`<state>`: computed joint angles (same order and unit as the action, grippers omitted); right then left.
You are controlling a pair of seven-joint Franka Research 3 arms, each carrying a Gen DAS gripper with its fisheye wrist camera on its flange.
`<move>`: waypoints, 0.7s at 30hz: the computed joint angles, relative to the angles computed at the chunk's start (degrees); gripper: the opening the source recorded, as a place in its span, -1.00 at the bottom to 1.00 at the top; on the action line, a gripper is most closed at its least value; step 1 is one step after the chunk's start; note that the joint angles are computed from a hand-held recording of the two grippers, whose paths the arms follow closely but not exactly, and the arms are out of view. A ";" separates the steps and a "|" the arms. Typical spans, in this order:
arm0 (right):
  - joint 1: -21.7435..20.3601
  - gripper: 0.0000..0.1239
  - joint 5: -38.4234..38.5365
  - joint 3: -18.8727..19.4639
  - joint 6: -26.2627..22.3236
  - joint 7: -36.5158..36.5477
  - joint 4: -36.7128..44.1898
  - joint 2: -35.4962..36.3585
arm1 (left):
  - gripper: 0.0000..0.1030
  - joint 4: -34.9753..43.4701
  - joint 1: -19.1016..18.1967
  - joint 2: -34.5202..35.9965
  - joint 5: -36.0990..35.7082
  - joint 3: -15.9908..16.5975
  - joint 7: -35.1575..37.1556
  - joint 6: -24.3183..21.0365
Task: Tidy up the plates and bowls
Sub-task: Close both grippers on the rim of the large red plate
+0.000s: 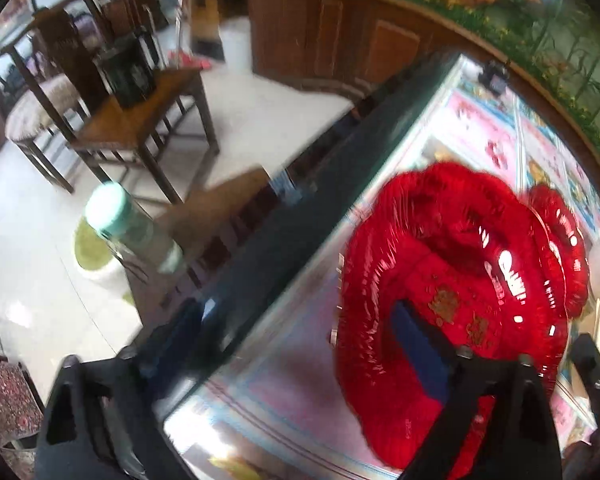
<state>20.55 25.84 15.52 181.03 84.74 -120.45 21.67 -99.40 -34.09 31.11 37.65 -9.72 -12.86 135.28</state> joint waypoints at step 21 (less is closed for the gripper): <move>0.86 -0.87 5.96 -0.89 -13.81 -1.40 10.33 7.02 | -0.66 1.68 -0.45 0.55 0.55 0.27 5.28 -0.65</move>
